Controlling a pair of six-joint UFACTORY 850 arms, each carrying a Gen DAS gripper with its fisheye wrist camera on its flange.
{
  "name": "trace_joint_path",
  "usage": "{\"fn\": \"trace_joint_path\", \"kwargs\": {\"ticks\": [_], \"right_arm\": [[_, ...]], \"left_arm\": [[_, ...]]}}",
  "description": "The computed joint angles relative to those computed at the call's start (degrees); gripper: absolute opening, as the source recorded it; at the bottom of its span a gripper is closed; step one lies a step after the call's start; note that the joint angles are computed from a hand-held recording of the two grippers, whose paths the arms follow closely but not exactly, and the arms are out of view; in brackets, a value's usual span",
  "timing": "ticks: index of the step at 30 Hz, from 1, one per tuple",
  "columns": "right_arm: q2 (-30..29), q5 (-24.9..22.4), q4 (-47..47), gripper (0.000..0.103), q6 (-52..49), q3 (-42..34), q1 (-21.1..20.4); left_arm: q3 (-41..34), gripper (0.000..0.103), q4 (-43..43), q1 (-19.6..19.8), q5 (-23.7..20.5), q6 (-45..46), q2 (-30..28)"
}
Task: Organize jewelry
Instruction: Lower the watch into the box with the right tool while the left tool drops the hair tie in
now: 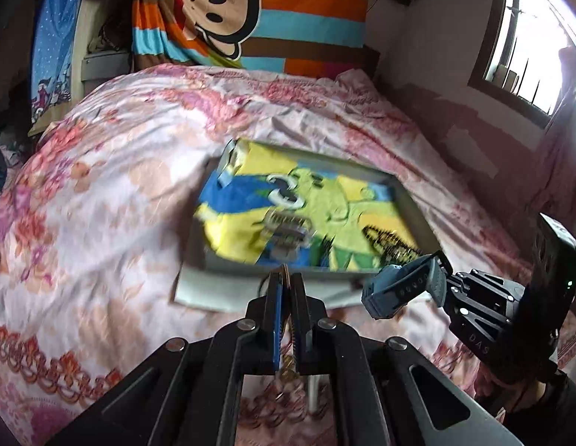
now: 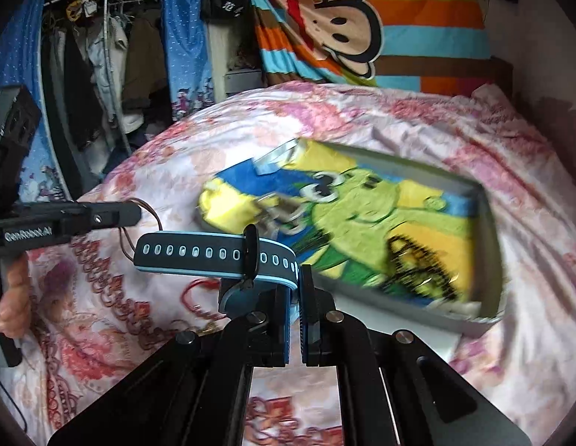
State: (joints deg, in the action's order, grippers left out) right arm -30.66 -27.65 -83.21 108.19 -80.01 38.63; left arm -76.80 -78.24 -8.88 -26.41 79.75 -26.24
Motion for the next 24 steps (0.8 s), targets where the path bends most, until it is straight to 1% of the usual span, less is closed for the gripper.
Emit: {"fn": "trace_joint_path", "kwargs": {"ticks": [3,5,8,12,15,21,24], "right_arm": [[0.9,-2.29,3.74,0.004,-3.23,-0.65,-1.64],[1.77,-3.15,3.44,0.004,-1.42,-0.32,-3.07],[2.12,-5.07,2.38,0.004,1.58,-0.12,-4.72],[2.19,-3.97,1.67,0.004,6.32,0.92,-7.45],[1.18,-3.59,1.34,0.004,6.87,1.29,-8.31],[-0.34,-2.61,2.01,0.005,5.29,2.14,-9.14],[-0.45,-1.77,0.42,0.005,7.17,3.18,-9.49]], "left_arm": [[-3.67,0.005,-0.39,-1.26,-0.91,-1.62,-1.83],[-5.28,0.005,-1.52,-2.0,-1.4,-1.54,-2.69],[-9.37,0.005,-1.04,-3.73,-1.28,-4.25,-5.42],[-13.33,0.005,-1.63,-5.56,-2.73,-5.91,-8.93],[-14.98,0.005,-2.23,-6.54,-3.06,-6.05,-10.96],[-17.15,0.005,0.11,-8.41,-1.98,-8.99,-14.59],[-17.07,0.005,1.52,-8.95,-0.6,-9.79,-15.22]]}}
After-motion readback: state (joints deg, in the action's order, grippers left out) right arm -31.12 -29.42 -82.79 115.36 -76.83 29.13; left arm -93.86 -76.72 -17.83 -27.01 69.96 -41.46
